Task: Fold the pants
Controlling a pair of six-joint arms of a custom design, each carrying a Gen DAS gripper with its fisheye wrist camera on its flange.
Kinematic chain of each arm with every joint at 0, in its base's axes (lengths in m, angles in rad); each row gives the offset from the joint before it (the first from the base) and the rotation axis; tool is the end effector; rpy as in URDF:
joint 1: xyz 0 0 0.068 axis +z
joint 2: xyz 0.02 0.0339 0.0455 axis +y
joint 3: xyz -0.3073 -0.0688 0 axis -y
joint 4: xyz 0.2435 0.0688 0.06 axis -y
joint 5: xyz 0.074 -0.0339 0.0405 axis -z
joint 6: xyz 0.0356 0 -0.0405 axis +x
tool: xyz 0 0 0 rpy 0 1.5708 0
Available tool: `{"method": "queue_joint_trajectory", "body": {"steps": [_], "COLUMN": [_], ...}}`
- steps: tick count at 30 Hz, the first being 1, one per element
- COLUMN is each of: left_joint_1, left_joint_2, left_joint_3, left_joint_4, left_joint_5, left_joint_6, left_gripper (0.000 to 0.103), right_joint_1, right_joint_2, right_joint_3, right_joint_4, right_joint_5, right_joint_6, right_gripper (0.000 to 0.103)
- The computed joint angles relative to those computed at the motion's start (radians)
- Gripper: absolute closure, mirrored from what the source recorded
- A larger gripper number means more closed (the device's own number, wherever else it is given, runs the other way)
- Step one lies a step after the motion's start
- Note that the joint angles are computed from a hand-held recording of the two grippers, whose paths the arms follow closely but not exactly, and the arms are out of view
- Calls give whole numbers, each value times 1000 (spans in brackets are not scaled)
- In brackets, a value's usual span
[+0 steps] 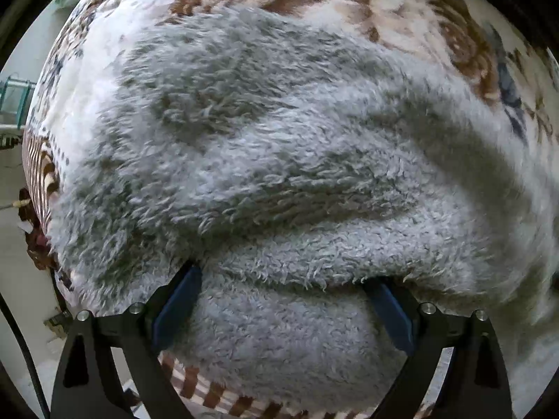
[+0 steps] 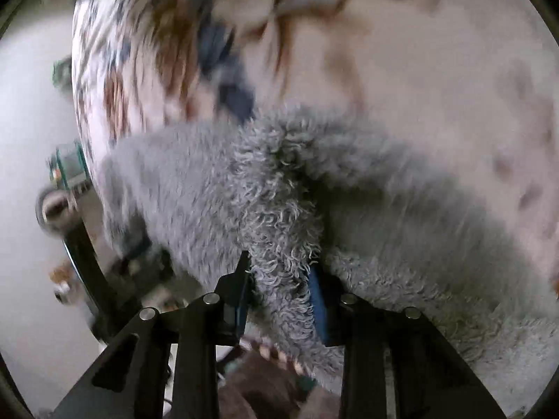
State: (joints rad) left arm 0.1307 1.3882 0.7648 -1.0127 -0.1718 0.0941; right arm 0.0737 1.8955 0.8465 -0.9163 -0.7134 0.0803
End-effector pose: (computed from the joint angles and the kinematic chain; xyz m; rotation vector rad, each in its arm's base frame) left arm 0.1874 0.0308 0.2134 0.0472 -3.0471 -0.2496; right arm 0.2502 0.0418 0.1304 -0.1988 -2.5550 -0.9102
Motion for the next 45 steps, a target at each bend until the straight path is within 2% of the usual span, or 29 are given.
{"method": "queue_joint_trajectory", "body": {"steps": [3,5,7,9,11,14,16,17,19,20,22,23,24,26,28,29,30,31,32,36,38,39,41,43,44,45], "left_joint_1": [16,-9,-54,-103,-154,-209,-214,-222,-222,-245,-205,-218,-220,-208,-236,-288,-299,-318,-334,-346,-317,-294,-215,-150,-115,-68], "left_joint_2": [-55,-95,-126,-140,-143,-125,-131,-138,-140,-141,-117,-113,-110,-115,-113,-93,-89,-83,-76,-44,-22,-20,-20,-53,-67,-80], "left_joint_3": [66,108,138,144,140,123,107,93,73,55,31,21,20,9,16,62,63,65,70,97,99,96,83,83,97,114], "left_joint_4": [-99,-152,-184,-187,-188,-174,-168,-161,-156,-147,-106,-98,-99,-84,-81,-107,-103,-99,-98,-89,-74,-76,-63,-67,-85,-107], "left_joint_5": [71,101,113,102,100,104,98,95,97,97,100,101,104,108,106,105,104,99,94,82,78,79,97,117,127,142], "left_joint_6": [-31,-61,-101,-134,-178,-234,-241,-252,-255,-281,-245,-256,-257,-240,-256,-306,-313,-325,-340,-359,-338,-322,-264,-227,-207,-180], "left_gripper": [8,8,8,8,8,8,8,8,8,8,8,8,8,8,8,8,8,8,8,8,8,8,8,8,8,8], "right_joint_1": [27,8,-73,-130,-129,-99,-151,-234,-303,-324,-351,-363,-337,-320,-293,-284,-264,-235,-211,-218,-225,-217,-197,-195,-198,-208], "right_joint_2": [15,3,-51,-72,-23,48,0,-8,-32,-18,39,42,34,33,77,116,180,194,190,26,64,100,78,-43,-107,-207], "right_joint_3": [-75,-111,-156,-167,-144,-37,54,122,184,218,304,323,323,273,222,199,195,180,163,155,201,235,266,234,207,153], "right_joint_4": [15,113,168,219,249,207,184,139,184,162,47,-1,-30,-59,-60,-49,-45,-5,43,235,181,124,60,48,42,42], "right_joint_5": [-53,-104,-120,-128,-120,-77,-18,-4,40,54,28,13,26,52,-7,-39,-68,-63,-40,45,14,15,90,137,152,147], "right_joint_6": [-40,26,52,96,114,120,131,87,152,147,104,67,50,-20,-17,-19,-26,14,54,227,201,169,128,112,128,166], "right_gripper": [57,56,52,42,42,87,88,88,88,87,85,75,51,33,33,33,35,45,94,96,95,92,90,64,42,37]}}
